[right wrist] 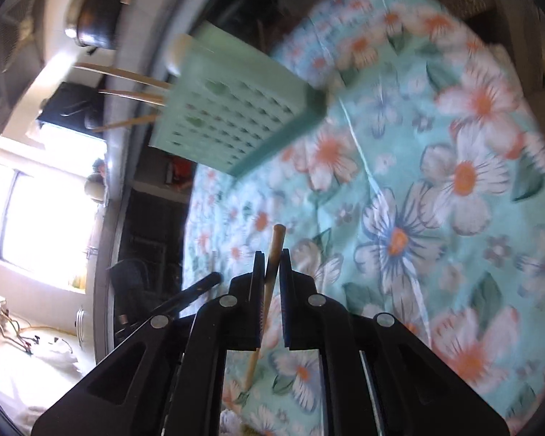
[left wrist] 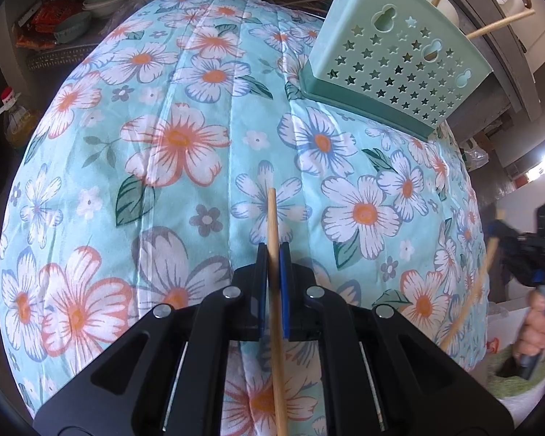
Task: Organize utensils
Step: 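Carry the chopstick with the left gripper over the green caddy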
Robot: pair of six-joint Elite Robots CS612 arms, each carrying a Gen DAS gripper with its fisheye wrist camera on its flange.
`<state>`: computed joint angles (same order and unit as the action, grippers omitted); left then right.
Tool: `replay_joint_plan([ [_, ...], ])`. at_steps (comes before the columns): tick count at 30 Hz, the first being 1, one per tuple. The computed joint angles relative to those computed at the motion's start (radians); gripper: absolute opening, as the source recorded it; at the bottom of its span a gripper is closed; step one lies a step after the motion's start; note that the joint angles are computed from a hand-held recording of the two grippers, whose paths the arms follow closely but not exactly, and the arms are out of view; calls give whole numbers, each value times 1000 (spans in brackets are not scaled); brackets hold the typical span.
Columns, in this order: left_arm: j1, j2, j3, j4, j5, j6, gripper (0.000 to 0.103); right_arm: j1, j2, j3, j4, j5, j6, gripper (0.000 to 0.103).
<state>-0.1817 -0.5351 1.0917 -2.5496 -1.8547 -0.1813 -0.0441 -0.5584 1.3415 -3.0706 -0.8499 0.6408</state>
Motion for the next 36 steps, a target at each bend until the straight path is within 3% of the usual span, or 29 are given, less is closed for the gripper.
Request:
replay_joint_plan([
  [6, 17, 41, -93, 106, -63, -39, 10, 28, 74, -113, 92, -17, -8, 10],
  [11, 7, 49, -103, 85, -8, -7, 5, 36, 91, -129, 52, -5, 18, 9],
  [14, 8, 37, -83, 52, -11, -14, 4, 30, 94, -125, -3, 20, 58, 8],
  [18, 19, -1, -34, -75, -75, -36, 4, 18, 75, -99, -95, 30, 91, 7],
  [21, 28, -37, -1, -247, -143, -64, 4, 16, 42, -62, -158, 6, 83, 7],
  [23, 24, -55, 7, -366, -146, -65, 4, 16, 15, -32, -200, -27, 55, 7],
  [27, 6, -59, -34, -562, -130, -80, 4, 11, -17, 3, -280, -59, 51, 7],
  [30, -14, -40, -99, -679, -71, -87, 4, 6, -31, 21, -322, -69, 58, 7],
  [36, -43, 20, -244, -723, 16, -79, 4, 7, -52, 41, -343, -93, 27, 7],
])
